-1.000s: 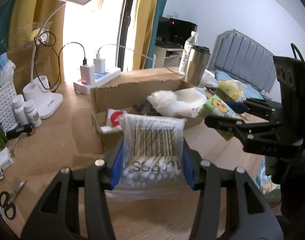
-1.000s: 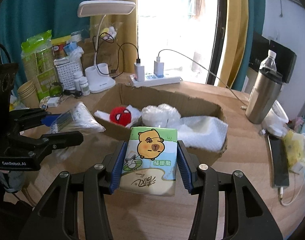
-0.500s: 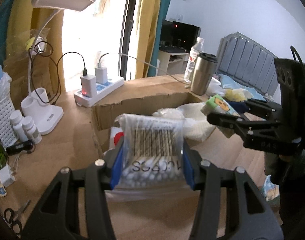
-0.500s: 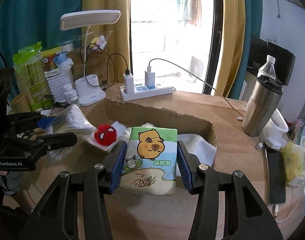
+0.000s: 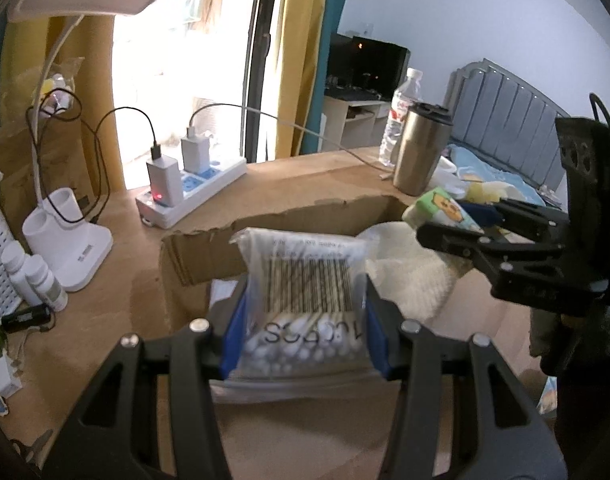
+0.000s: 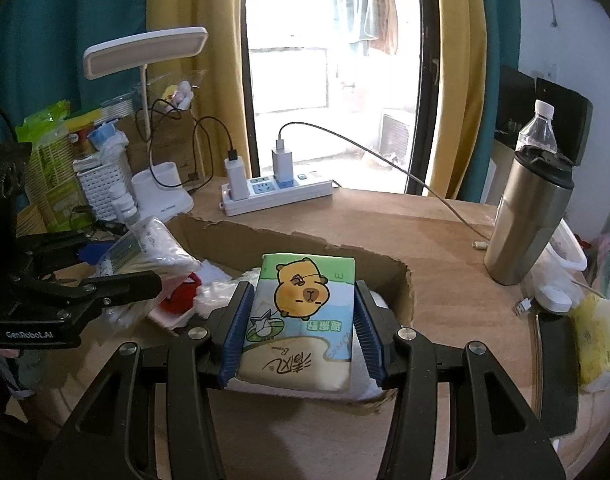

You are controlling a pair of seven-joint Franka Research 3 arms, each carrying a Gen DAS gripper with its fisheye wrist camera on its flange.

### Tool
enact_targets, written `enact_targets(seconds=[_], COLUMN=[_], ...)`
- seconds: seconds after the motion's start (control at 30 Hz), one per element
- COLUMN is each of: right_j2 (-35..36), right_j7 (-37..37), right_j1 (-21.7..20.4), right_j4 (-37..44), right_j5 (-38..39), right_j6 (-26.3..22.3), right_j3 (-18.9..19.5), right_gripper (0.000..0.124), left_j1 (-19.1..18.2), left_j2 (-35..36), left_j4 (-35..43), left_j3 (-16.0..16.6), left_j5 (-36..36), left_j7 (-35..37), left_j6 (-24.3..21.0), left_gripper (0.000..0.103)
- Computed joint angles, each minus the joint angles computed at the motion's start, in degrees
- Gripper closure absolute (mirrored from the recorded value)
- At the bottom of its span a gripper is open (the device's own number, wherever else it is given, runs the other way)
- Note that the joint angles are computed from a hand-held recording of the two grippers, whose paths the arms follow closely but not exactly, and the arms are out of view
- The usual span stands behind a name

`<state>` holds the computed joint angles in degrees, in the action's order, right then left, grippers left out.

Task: Organize soft objects
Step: 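Lower both packs into the box and open both grippers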

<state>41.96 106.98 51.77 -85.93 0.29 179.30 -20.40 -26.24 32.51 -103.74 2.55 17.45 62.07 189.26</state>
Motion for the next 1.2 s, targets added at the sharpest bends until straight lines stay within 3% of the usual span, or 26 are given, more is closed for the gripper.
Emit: enact_targets(seconds=[0.47, 0.7, 1.07, 1.13, 1.2], right_j2=[4.84, 7.92, 7.63, 6.88, 6.15], right_j7=[-4.75, -2.86, 1.62, 2.87, 3.93], right_j1=[-8.55, -9.57, -9.02, -8.24, -7.69], right_j4=[7.77, 12.47, 12.55, 11.43, 10.40], right_j5=[1.41, 0.44, -3.25, -4.00, -4.59], right_j6=[-3.29, -8.22, -9.56, -9.03, -8.62], right_j3=[8.86, 9.38, 8.57, 7.65, 6.96], right_gripper=[0.072, 0.072, 0.071, 0.068, 0.065], left_j1=[6.63, 8.93, 9.29, 8.99, 8.87], left_j2=[7.76, 11.08, 10.38, 9.50, 8.46], left_j4=[10.94, 15.24, 14.32, 13.22, 11.68], left_j3=[-8.70, -12.09, -12.36, -11.89, -11.52], left_j5=[2.51, 2.03, 1.04, 1.23, 1.46], left_j7=[1.66, 3.38, 3.39, 3.00, 2.53], left_j6=[-7.53, -12.23, -12.91, -12.22, -10.75], left_gripper=[0.052, 0.051, 0.048, 0.044, 0.032])
